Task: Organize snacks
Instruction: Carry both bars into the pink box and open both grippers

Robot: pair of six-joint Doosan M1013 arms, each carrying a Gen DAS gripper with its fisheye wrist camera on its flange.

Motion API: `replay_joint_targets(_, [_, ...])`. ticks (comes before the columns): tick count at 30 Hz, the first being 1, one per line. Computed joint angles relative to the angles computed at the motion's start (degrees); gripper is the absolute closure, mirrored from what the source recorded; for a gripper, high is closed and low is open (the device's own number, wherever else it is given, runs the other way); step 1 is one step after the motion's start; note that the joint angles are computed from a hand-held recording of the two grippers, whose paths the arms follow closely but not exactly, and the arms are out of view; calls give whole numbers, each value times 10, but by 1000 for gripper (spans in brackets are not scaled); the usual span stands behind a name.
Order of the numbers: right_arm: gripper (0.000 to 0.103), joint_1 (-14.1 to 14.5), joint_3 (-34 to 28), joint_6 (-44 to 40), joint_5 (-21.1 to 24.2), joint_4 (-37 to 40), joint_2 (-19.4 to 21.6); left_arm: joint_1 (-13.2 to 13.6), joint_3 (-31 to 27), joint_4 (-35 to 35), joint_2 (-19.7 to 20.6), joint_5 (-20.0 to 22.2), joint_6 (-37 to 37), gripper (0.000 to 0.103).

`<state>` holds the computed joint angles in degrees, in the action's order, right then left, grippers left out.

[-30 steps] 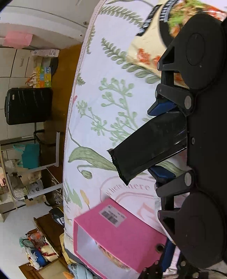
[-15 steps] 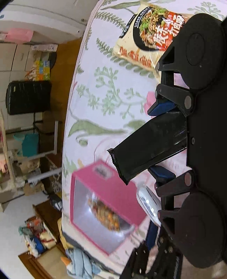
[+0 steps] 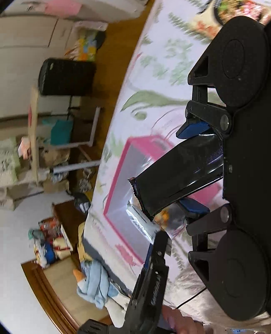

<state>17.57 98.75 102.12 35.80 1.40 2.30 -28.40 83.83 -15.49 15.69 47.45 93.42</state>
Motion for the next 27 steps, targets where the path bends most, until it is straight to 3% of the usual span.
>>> replay_joint_targets(5, [36,16,-39,-46,0,-23,47,7,-3,75,12,-31,-67,77])
replay_joint_targets(14, [36,39,-87,-38,13,-125,115,10,-26,218,54,-27,-191,77])
replay_joint_targets(19, [36,45,-95,-72,7,-136,132,10,-39,229,73,-6,-201,76])
replay_joint_targets(21, [39,40,-93,-145,0,-80,136,4,-35,258,73,-5,-220,74])
replay_joint_targets(23, [39,42,-87,-174,-11,-73,134,2,-35,262,74,-3,-221,70])
replay_joint_targets(25, [30,45,-73,-158,-35,-99,123,6,-32,235,68,-7,-208,59])
replay_joint_targets(27, [28,40,-54,-160,-62,-76,104,6,-26,227,59,-13,-199,57])
